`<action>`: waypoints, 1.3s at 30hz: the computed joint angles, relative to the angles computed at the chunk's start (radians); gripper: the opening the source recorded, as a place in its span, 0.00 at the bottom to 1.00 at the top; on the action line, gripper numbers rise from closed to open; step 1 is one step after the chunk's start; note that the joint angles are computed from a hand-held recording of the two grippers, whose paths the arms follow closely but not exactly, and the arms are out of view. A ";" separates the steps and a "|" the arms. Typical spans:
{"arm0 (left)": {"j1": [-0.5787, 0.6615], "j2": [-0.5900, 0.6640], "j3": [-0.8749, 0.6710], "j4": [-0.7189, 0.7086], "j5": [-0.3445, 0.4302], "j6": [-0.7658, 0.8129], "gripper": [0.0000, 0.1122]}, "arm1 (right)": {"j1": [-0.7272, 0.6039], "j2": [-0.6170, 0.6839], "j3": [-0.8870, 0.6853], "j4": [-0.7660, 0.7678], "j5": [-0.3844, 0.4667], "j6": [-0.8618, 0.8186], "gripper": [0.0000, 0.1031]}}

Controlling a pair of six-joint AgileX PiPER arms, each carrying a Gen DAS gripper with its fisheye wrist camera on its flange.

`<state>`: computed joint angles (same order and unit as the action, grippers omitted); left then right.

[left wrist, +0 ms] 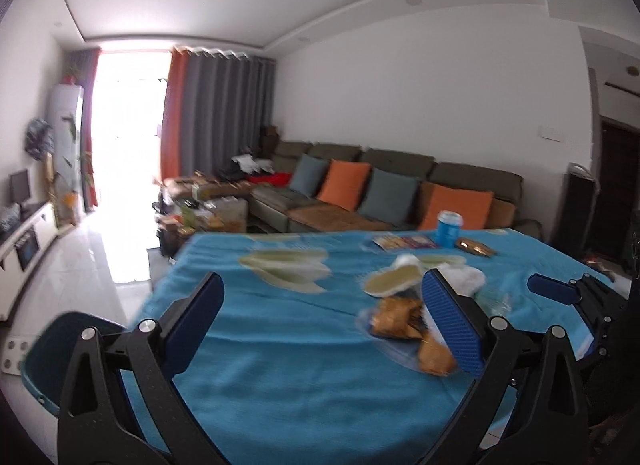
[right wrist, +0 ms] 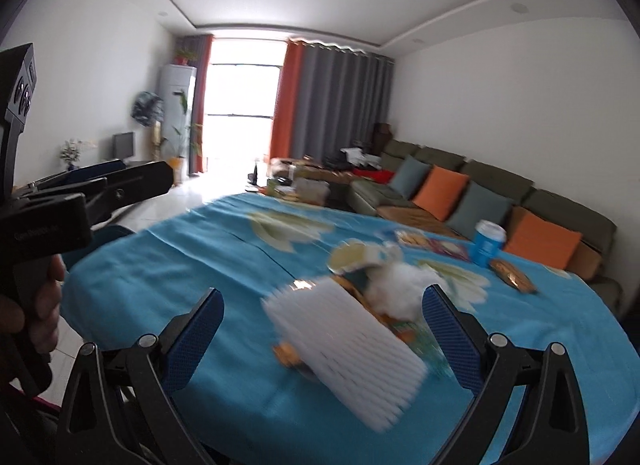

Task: Collect trash
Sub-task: 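Return both grippers to the table toward the remaining trash, then grasp a white foam net with the left gripper while the right gripper grasps the clear plastic bag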

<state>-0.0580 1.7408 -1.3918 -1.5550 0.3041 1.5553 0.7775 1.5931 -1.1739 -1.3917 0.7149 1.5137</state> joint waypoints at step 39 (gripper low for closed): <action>-0.096 0.477 -0.595 0.602 0.532 -0.641 0.37 | -0.389 0.030 -0.026 0.576 -0.256 -0.465 0.44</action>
